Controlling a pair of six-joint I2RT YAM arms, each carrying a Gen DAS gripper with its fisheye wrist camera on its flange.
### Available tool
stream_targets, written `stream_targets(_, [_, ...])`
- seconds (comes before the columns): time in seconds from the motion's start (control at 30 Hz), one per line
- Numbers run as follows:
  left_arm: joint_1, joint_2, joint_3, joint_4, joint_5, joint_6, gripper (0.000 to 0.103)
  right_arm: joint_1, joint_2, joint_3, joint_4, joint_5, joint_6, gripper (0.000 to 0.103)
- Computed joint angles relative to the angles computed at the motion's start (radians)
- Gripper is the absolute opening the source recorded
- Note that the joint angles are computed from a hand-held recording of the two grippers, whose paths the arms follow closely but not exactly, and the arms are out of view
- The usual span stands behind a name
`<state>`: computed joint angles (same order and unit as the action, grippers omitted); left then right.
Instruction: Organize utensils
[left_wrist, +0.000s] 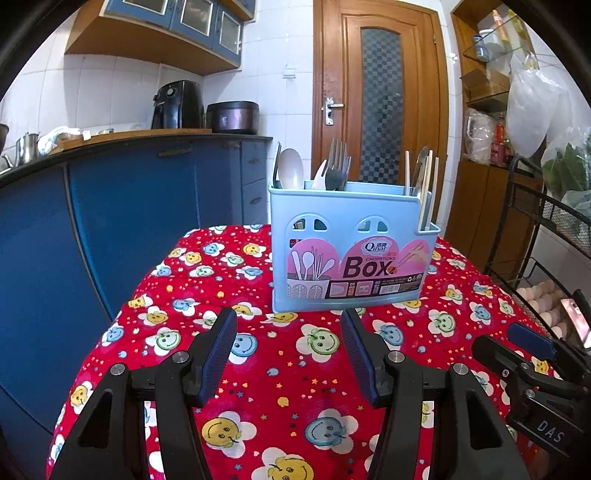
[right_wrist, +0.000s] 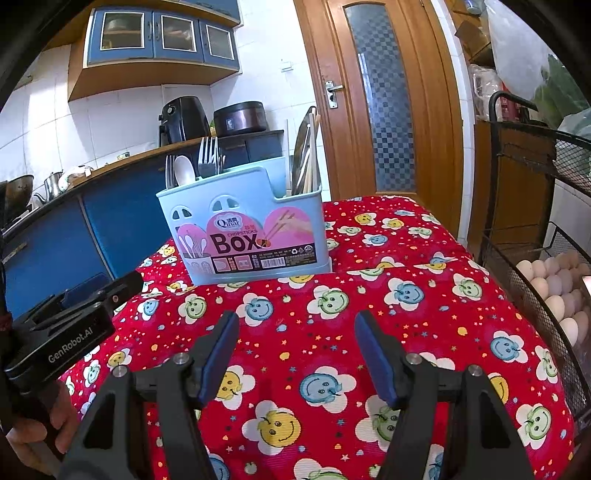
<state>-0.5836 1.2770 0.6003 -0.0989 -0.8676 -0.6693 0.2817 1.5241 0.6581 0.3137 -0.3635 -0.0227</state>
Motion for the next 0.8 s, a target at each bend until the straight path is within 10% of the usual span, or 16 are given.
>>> stream_targets(0.8, [-0.007, 0.002, 0.001, -0.007, -0.014, -0.016, 0.06, 0.0, 0.001, 0.002, -0.003, -0.001, -0.001, 0.068])
